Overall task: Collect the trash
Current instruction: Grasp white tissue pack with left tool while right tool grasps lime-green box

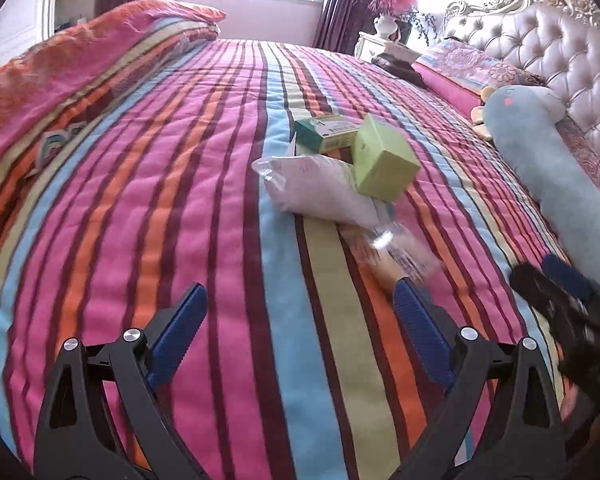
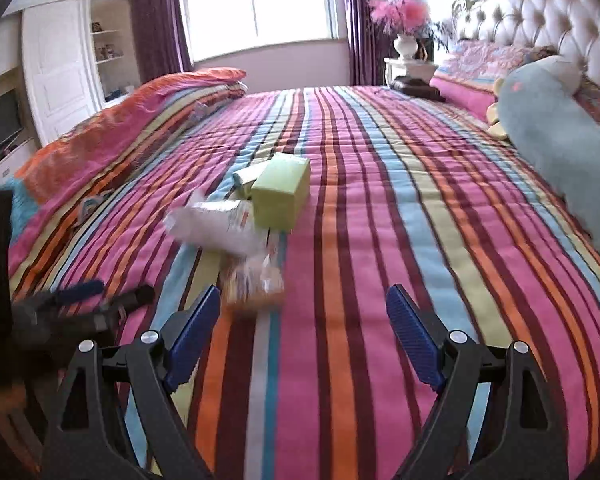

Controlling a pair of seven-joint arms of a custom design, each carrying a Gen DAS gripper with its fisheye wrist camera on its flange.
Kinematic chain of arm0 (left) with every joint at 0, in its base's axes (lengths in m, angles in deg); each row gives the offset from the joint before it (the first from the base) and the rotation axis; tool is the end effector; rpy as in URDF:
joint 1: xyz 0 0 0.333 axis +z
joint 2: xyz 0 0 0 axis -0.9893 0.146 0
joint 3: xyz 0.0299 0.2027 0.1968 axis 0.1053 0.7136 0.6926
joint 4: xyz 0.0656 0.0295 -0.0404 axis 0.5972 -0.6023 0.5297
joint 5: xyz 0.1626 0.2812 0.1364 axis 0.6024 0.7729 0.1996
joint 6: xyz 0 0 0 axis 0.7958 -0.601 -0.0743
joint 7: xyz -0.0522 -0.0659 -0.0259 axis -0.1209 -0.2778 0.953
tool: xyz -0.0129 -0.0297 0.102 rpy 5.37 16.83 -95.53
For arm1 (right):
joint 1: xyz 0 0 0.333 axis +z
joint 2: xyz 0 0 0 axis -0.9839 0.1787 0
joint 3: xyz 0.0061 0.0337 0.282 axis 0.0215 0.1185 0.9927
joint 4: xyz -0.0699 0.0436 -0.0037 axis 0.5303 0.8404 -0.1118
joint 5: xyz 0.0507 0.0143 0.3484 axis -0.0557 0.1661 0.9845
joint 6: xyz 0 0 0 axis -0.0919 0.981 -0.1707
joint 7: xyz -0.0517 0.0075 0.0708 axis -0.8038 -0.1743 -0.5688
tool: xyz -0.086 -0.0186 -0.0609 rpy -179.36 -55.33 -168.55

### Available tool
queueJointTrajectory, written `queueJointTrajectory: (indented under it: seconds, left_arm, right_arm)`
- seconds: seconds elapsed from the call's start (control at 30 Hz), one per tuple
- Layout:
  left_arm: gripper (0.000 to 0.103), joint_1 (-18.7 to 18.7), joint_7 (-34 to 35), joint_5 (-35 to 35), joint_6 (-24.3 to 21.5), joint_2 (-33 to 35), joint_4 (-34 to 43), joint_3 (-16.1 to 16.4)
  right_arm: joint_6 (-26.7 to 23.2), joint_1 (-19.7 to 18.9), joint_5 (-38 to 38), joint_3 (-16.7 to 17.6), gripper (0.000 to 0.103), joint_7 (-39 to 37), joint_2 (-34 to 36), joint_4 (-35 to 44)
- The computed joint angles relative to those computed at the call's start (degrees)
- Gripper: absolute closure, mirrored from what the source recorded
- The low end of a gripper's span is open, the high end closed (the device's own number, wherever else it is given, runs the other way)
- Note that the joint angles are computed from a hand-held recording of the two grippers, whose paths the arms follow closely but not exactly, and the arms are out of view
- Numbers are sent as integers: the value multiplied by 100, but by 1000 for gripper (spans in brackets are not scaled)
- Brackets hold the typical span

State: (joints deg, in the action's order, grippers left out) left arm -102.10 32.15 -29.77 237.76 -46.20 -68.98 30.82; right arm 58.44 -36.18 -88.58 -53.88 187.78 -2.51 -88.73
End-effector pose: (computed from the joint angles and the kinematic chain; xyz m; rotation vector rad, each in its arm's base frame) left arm 0.4529 -0.3453 0.5592 -1.6287 2.1492 -1.0079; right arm 0.3483 0.4581 0.5875 -1.4948 1.8688 -0.7913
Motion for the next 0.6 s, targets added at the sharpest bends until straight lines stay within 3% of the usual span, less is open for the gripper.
queueJointTrajectory:
  seconds: [0.13, 0.37, 0.6]
  left_arm:
    - [12, -29, -203, 314, 41, 647, 595, 87]
    - [12, -138, -66, 236, -120, 1495, 1612, 229]
    - [12, -270, -245, 182, -336, 2140, 2427, 384]
  right_arm:
    - [313, -148, 206, -246, 22, -382, 605, 689]
    - [461, -95, 713, -805, 22, -1037, 1630, 1986]
    - [269, 14, 1220, -1294, 22, -1506, 2378, 2912]
